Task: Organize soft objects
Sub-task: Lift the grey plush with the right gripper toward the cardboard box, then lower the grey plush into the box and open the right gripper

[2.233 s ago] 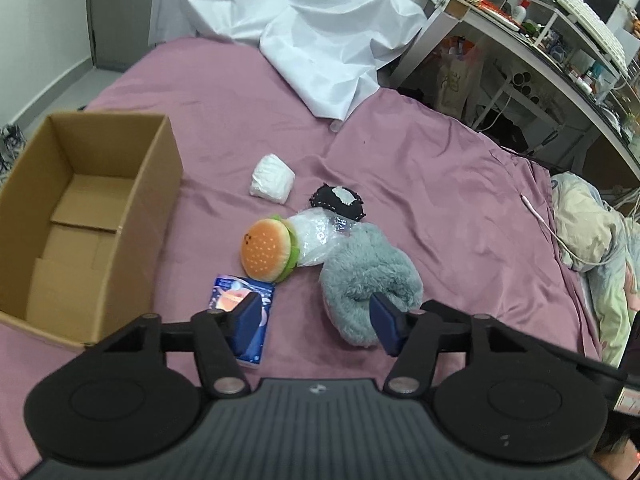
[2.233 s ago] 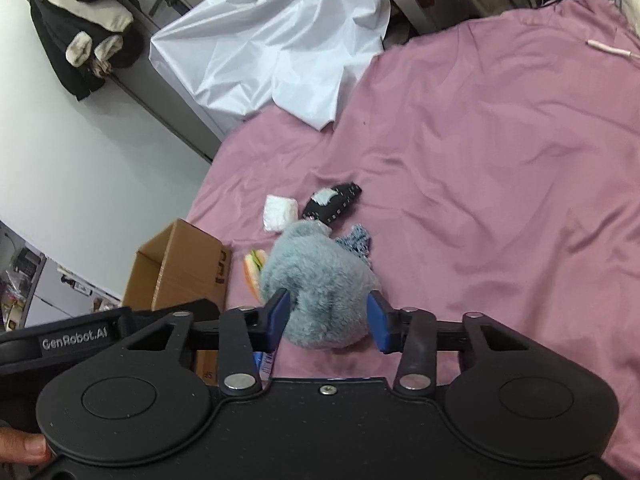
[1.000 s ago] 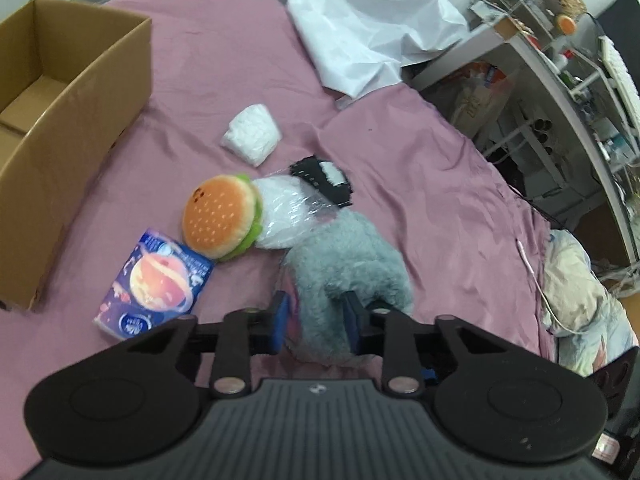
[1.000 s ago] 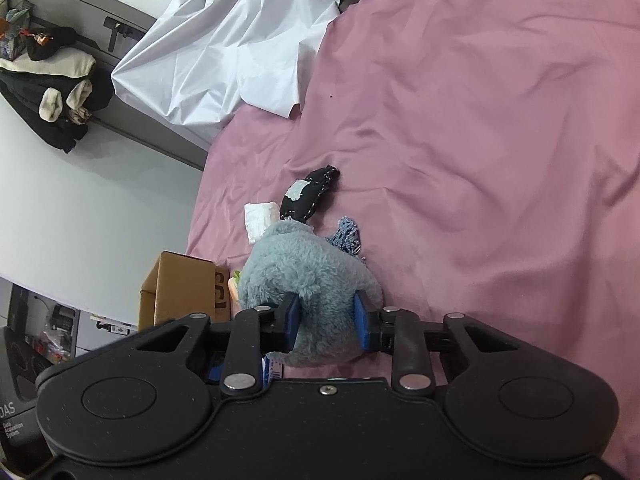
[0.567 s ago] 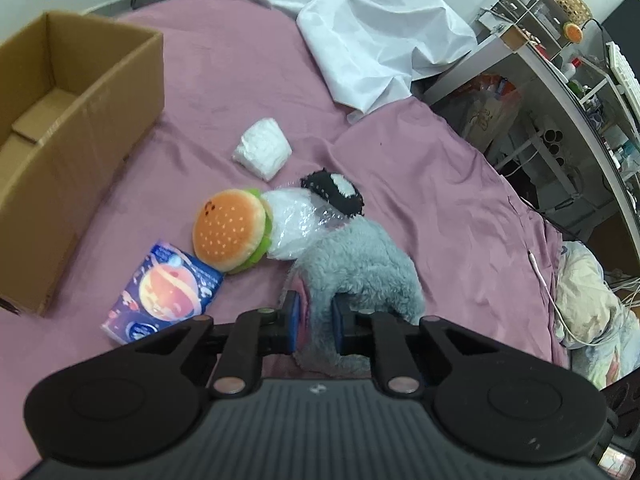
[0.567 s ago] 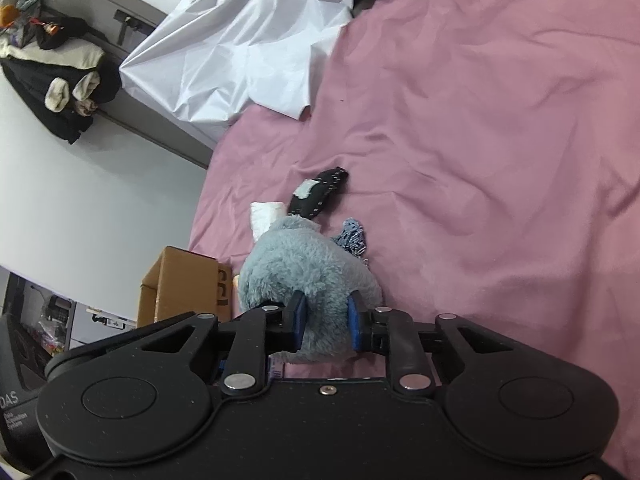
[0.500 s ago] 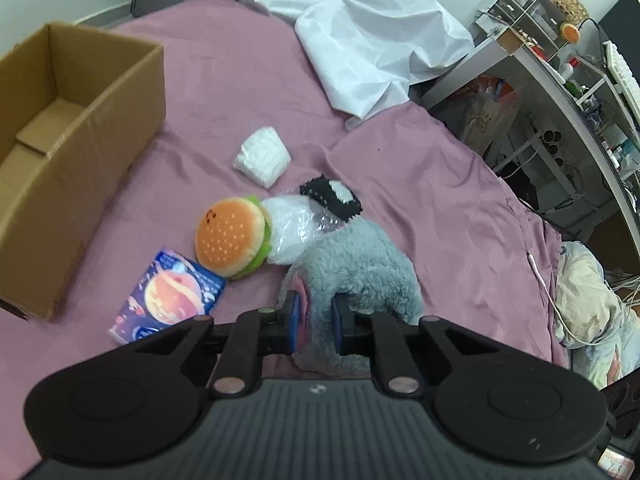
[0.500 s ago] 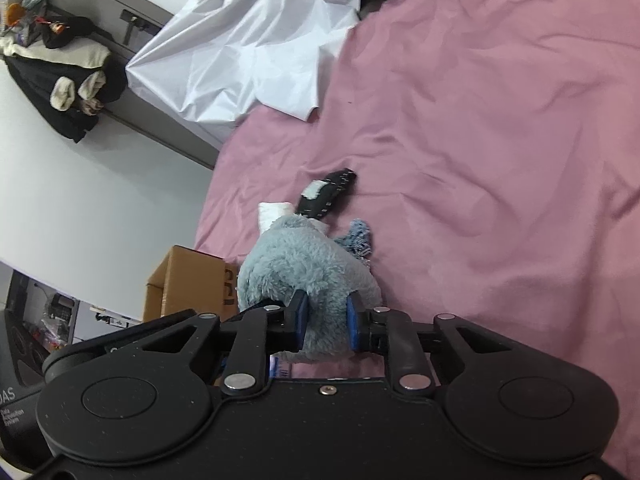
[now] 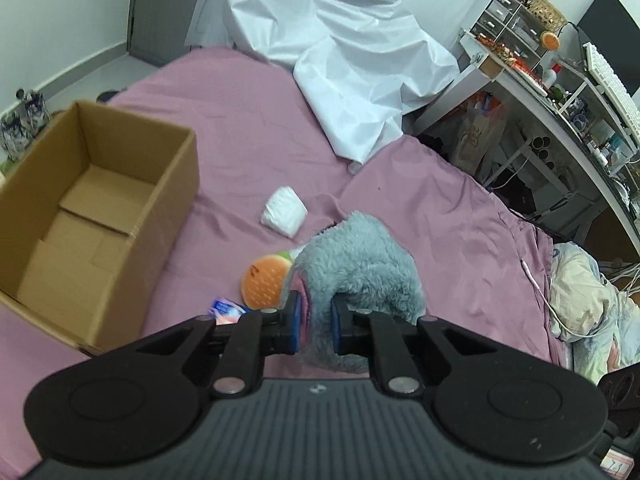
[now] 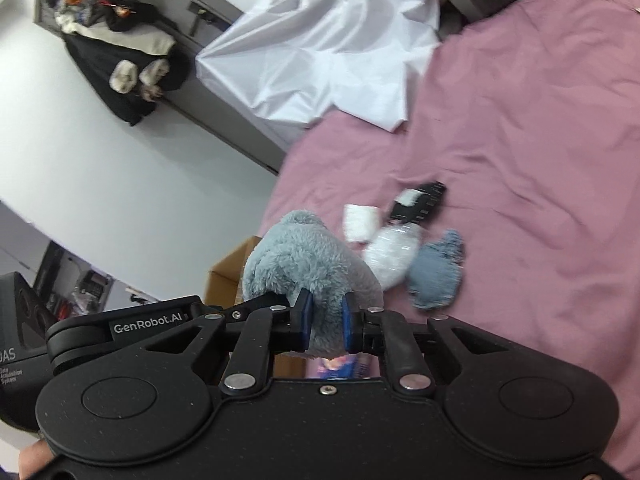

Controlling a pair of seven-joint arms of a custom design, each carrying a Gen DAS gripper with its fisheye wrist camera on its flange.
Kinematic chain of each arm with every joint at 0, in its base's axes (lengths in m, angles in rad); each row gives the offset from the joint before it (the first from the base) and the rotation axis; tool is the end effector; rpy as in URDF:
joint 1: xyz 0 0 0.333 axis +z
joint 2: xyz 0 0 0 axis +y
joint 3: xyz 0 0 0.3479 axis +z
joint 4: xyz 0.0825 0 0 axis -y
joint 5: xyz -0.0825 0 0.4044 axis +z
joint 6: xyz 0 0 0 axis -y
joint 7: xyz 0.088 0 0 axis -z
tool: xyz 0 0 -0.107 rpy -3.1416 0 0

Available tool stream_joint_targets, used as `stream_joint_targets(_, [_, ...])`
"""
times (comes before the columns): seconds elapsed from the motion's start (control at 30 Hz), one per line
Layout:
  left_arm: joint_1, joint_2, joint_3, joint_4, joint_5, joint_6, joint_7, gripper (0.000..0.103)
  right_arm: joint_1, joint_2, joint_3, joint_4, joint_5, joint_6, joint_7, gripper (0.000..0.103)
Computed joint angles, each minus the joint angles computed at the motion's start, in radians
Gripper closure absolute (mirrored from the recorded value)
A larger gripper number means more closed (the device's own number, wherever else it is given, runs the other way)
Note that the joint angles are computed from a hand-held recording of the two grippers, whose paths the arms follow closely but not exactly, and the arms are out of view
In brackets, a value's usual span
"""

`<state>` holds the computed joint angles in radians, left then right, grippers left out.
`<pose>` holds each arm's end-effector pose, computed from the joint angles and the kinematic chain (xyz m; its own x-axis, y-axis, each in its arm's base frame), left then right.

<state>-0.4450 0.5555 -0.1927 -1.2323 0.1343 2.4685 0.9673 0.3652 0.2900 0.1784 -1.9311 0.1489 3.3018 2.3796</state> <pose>0.6690 -0.4395 0.5563 -0.1442 -0.9307 0.3362 -0.8384 -0.0656 -0.5410 0.6007 0.3297 0.4920 -0.0635 -0.6656 -0.7436 -0.6478 0.5943 -0.4767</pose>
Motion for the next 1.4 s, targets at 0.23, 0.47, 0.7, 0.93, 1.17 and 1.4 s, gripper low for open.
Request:
stream_joint_targets(0.23, [0.023, -0.033, 0.006, 0.01, 0.012, -0.032, 0.044, 0.09, -0.134, 0.046, 0.162, 0.059, -0.084, 0.064, 0.01, 0.089])
stream_joint_targets(0.47, [0.042, -0.069, 0.019, -0.019, 0.028, -0.038, 0.042, 0.09, -0.101, 0.091, 0.15, 0.146, -0.128, 0.042, 0.013, 0.089])
stream_joint_targets(0.7, [0.056, -0.088, 0.033, -0.041, 0.054, -0.02, 0.008, 0.09, -0.052, 0.133, 0.122, 0.227, -0.11, 0.012, -0.023, 0.089])
stream_joint_targets(0.93, [0.084, -0.092, 0.033, -0.047, 0.052, -0.005, 0.003, 0.09, -0.036, 0.189, 0.131, 0.309, -0.091, -0.003, -0.065, 0.089])
stream_joint_targets(1.17, [0.104, -0.087, 0.04, -0.049, 0.048, 0.002, -0.004, 0.091, -0.007, 0.255, 0.124, 0.409, -0.069, -0.039, -0.104, 0.089])
stream_joint_targets(1.4, [0.127, -0.074, 0.043, -0.048, 0.034, 0.012, -0.007, 0.091, 0.012, 0.317, 0.128, 0.501, -0.038, -0.092, -0.154, 0.088])
